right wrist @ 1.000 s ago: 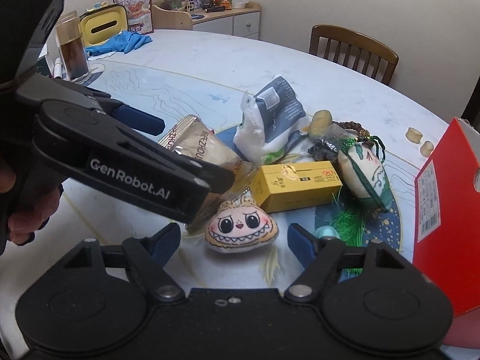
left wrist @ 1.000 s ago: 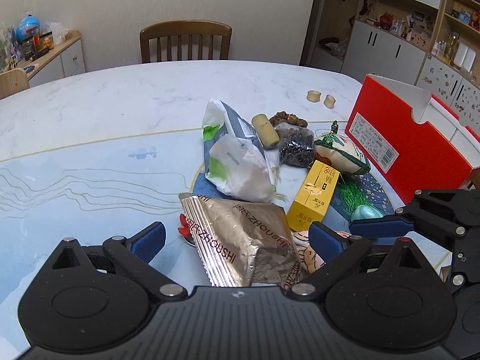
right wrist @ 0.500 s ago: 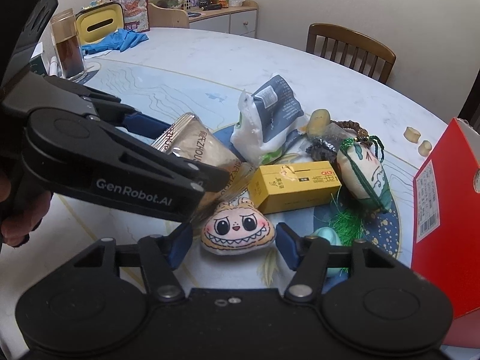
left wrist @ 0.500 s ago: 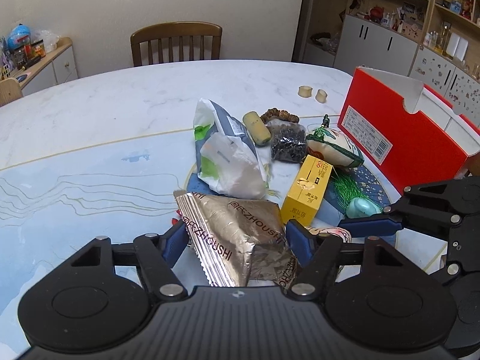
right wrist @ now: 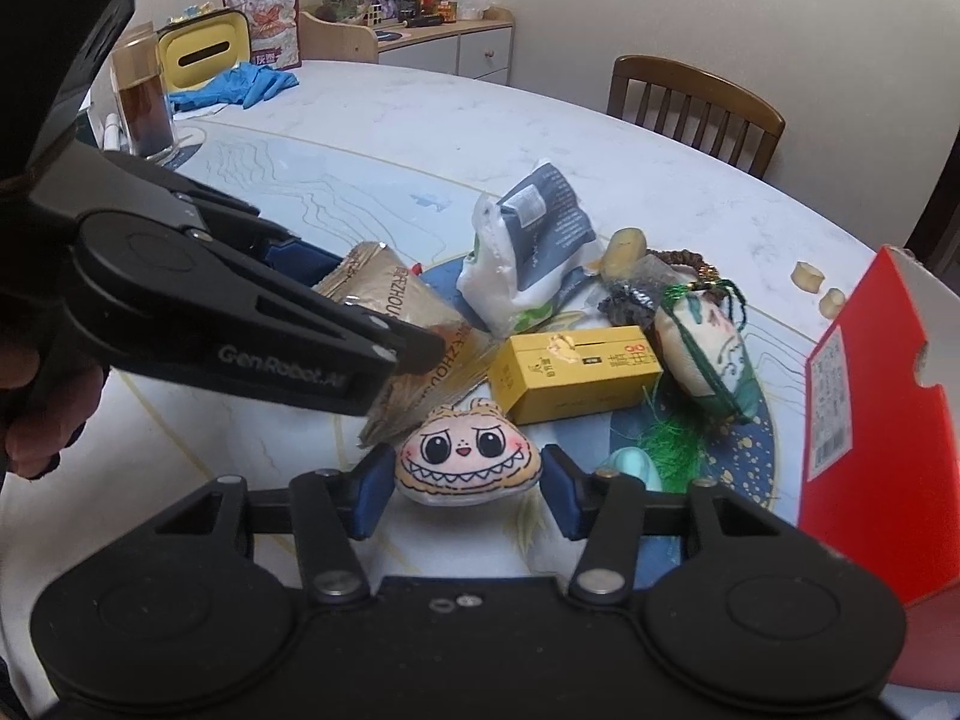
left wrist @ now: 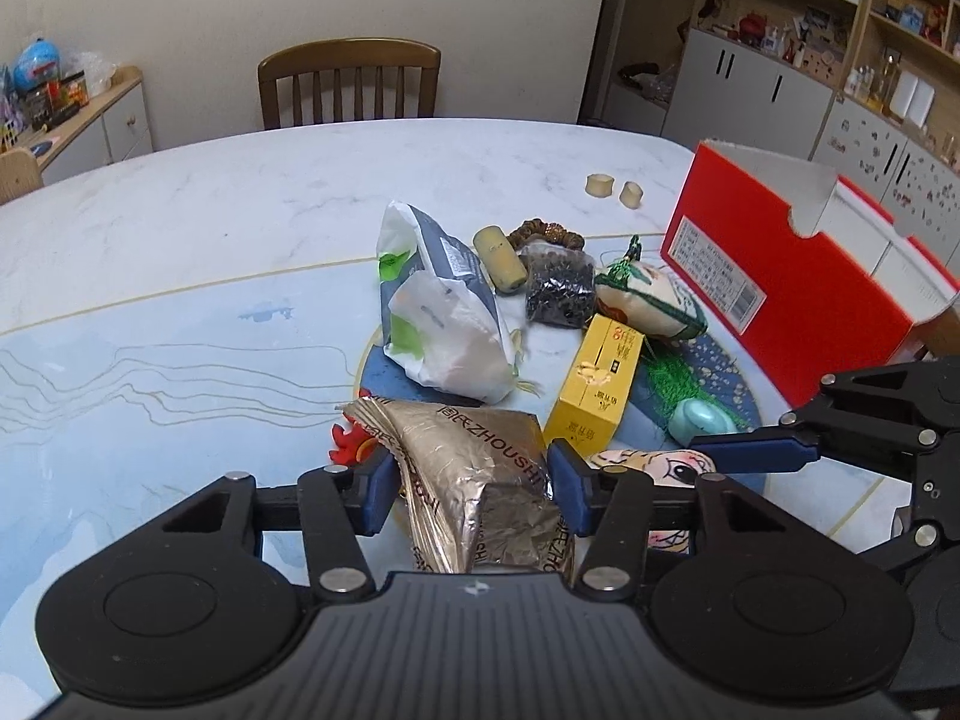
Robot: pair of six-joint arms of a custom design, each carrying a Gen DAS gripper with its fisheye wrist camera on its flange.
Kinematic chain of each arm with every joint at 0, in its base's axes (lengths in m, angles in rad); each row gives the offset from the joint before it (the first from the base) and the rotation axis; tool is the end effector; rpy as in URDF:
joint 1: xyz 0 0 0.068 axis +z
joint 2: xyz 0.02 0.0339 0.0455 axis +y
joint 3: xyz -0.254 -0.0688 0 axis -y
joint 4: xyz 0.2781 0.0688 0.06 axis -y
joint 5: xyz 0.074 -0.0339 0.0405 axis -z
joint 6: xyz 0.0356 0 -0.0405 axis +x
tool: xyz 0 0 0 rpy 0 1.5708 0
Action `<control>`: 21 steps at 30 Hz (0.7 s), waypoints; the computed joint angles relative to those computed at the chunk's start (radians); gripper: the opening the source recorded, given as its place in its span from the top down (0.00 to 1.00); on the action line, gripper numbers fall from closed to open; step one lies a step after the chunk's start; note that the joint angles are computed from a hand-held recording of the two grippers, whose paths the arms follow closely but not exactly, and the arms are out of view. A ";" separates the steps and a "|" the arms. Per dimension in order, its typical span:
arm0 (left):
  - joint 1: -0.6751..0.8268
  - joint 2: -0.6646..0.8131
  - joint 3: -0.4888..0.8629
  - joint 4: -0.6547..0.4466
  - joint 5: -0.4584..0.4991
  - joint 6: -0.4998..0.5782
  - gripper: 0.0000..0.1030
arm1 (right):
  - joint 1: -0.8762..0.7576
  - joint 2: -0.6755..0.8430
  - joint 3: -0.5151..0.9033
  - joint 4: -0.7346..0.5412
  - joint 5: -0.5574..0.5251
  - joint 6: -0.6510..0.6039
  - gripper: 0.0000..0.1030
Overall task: Organize objects
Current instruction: 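Grasp the gold snack bag with the left tool while the right tool grasps the plush face toy, then carry both items into the red box and open both tools to release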
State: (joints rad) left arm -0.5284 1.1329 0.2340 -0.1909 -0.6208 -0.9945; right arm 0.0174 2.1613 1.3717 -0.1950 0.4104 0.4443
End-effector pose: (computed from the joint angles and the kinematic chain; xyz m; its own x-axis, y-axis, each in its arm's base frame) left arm 0.1659 -0.0729 0.0720 -0.5662 -0.4592 -0.6845 -0.5452 0.8315 -0.1069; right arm 0.4590 -0.0062 0.0804 -0.6641 0.3826 -0.6423 0.5429 0.8375 -0.0623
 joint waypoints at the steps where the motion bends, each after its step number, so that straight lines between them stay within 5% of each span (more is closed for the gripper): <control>1: -0.008 -0.017 0.001 -0.020 -0.004 -0.010 0.49 | 0.002 -0.013 -0.011 0.000 0.002 0.007 0.50; 11: -0.094 -0.219 0.022 -0.249 -0.053 -0.111 0.49 | 0.003 -0.184 -0.157 0.015 0.036 0.066 0.51; 21: -0.122 -0.251 0.149 -0.370 -0.072 -0.119 0.49 | -0.008 -0.404 -0.289 -0.025 0.113 0.097 0.51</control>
State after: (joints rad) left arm -0.6505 0.8815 0.3828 -0.5608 -0.6926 -1.1134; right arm 0.0095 1.7569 1.0829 -0.2196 0.5231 0.5416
